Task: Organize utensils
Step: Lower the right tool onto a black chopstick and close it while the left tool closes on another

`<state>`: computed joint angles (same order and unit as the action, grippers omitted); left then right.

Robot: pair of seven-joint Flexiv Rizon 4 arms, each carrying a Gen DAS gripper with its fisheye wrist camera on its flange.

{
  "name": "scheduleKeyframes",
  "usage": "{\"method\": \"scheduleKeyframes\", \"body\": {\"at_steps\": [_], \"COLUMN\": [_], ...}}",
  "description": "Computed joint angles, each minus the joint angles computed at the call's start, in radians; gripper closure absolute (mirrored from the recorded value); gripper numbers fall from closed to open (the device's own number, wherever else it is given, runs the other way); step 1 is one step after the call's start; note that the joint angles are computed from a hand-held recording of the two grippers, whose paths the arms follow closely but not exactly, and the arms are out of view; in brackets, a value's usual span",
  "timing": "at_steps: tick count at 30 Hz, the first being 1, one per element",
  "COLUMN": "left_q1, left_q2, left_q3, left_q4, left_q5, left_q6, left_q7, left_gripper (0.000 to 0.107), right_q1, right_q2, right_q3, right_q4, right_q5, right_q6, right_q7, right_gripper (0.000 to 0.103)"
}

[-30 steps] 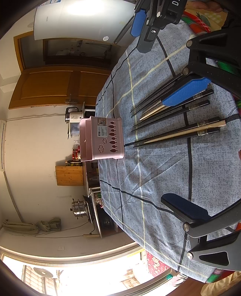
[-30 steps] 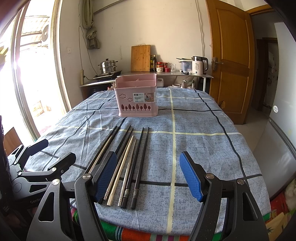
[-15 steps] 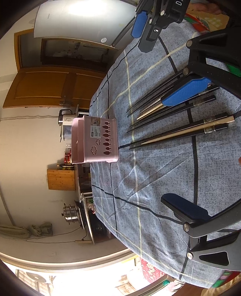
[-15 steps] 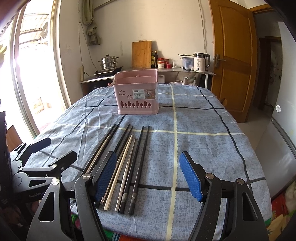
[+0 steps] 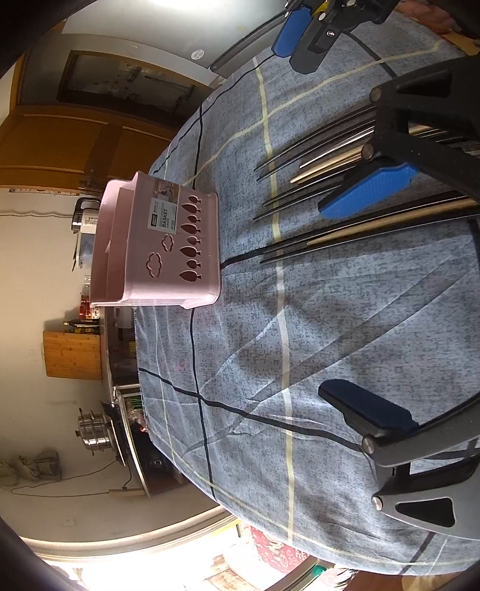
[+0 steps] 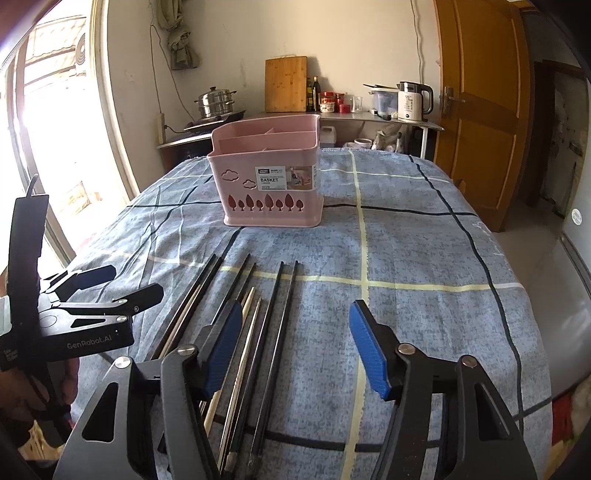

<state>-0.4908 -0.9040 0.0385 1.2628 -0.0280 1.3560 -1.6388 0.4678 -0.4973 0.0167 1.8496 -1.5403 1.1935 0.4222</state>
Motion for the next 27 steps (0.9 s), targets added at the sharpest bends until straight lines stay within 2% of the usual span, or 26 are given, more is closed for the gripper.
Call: {"method": "scheduleKeyframes", "body": {"at_steps": [3,9,11,15,20,27], "left_q1": [0.005,0.039,0.040,0.038,0.041,0.030], "left_q2": [-0.051,-0.130,-0.147,-0.179,-0.199,-0.220], "left_q3": [-0.004,-0.064,-0.063,-0.060,-0.067,-0.052], "left_q4": [-0.104,-0.245,-0.273,-0.336,-0.377,-0.428], "left_q5": [-0.014,-0.052,-0.053,-0.054,-0.052,-0.029], "left_q6": [-0.087,-0.194,-0.217,-0.272,-0.302,-0.346], "left_q7": [0.013,0.046,0.050,0.053,0.061,0.069], "left_gripper": [0.035,0.041,0.041,0.048,0.052,0.053], "right_q1": [-0.013,-0.012,-0.010,-0.009,0.001,0.049], "right_q2": [-0.047,-0.118,-0.138,-0.180,-0.217,-0.231], "right_q3": [0.001,-0.008,-0.006,0.007,0.020,-0.018], "right_q4": [-0.043,-0.099,-0.116,-0.156,-0.206,-0.239], "right_q5": [0.103,0.322,0.388,0.519,0.653,0.763], "right_q6": [0.034,0.096,0.105,0.111,0.082,0.053], "right_q7": [-0.098,-0.288,-0.346,-0.458,-0.588,-0.687], "right_gripper": [0.059,0.072,0.077,0.078,0.084,0.088]}}
